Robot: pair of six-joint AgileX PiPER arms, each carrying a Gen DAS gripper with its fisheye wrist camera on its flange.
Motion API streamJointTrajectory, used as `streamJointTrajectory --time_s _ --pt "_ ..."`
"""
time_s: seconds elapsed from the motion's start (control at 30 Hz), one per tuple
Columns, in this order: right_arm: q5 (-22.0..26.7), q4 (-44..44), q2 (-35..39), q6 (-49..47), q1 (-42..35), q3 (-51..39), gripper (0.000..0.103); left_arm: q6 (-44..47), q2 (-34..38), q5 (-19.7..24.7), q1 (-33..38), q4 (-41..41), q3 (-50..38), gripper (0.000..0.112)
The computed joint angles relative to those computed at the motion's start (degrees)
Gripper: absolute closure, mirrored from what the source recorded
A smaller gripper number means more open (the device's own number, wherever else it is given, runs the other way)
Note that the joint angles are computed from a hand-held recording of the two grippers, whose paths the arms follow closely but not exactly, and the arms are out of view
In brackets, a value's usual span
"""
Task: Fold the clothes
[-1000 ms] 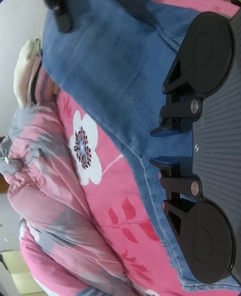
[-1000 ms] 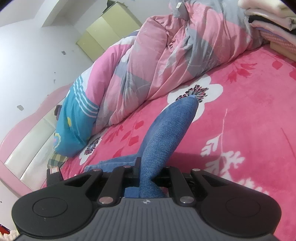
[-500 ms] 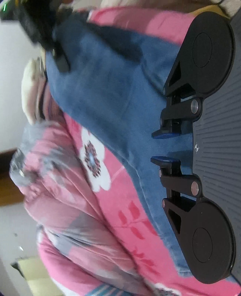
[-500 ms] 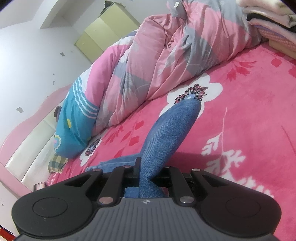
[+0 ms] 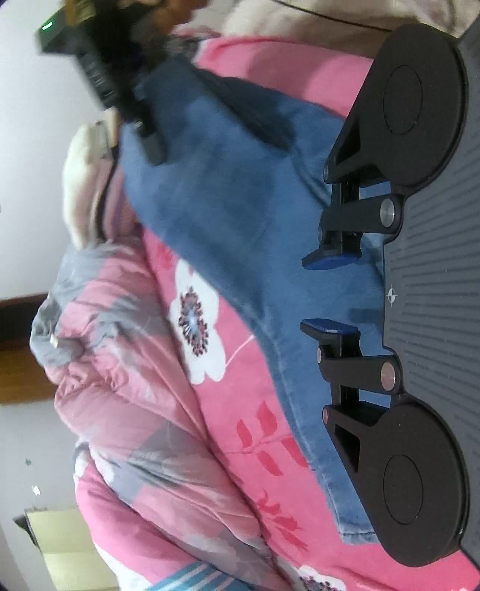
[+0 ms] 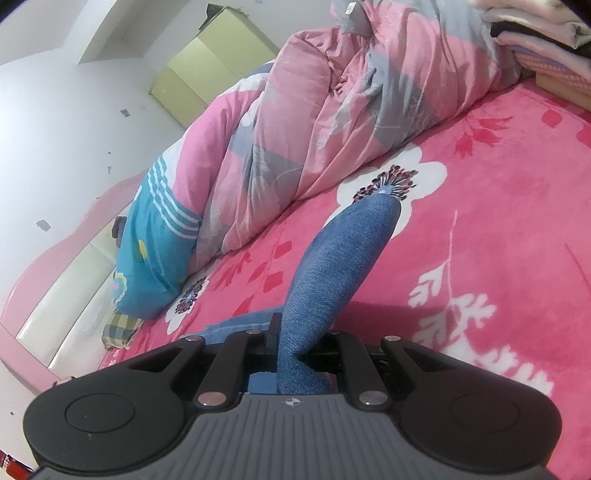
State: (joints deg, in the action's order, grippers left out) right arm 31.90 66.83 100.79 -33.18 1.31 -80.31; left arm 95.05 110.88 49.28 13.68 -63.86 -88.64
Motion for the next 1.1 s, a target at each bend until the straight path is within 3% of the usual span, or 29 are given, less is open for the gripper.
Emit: streamJointTrajectory --time_s 0.2,0.3,0.4,0.57,0.67,0.73,0.9,1.03,1.1 --pt "-0.52 -0.29 -0.49 0.68 0.59 0.14 0.093 -7.20 3.85 -1.77 -4.25 1.89 -6.43 0.084" --pt "-1.19 -0.79 -0.74 1.52 1.06 0.22 0.093 -11.94 6.61 -3.15 -7.41 9.71 -9.92 0.084" --pt "-1.25 -0.38 -0.74 1.19 1.22 0.28 0.093 -7.02 6.52 -6.97 -8.73 10.28 -6.39 0.084" --pt "-0.89 0.37 -0.77 0.46 1.04 0.18 0.093 -13.02 8.13 1.39 -5.99 12.39 -13.46 0.083" --pt "-0.80 0.16 -0.74 0.81 1.08 0.08 0.093 -17.28 9.75 2.07 -5.50 11.52 -17.90 0.083" --pt "-0.94 0.56 -0.82 0.51 1.18 0.29 0.092 -24.27 12.61 2.65 -6.31 14.10 -23.64 0.083" --pt "-0.91 0.68 -0.64 0.46 1.39 0.40 0.092 -49.51 22.67 7.63 -10.14 31.23 -41.69 0.083" --pt "-1.47 0.30 -0.46 0.93 1.75 0.15 0.092 -55.36 21.11 8.45 -10.42 34.23 -41.23 0.081" --pt "-1.28 0.58 -0.18 1.05 1.51 -0.14 0.092 -56.67 18.37 6.58 -10.67 36.08 -37.47 0.076"
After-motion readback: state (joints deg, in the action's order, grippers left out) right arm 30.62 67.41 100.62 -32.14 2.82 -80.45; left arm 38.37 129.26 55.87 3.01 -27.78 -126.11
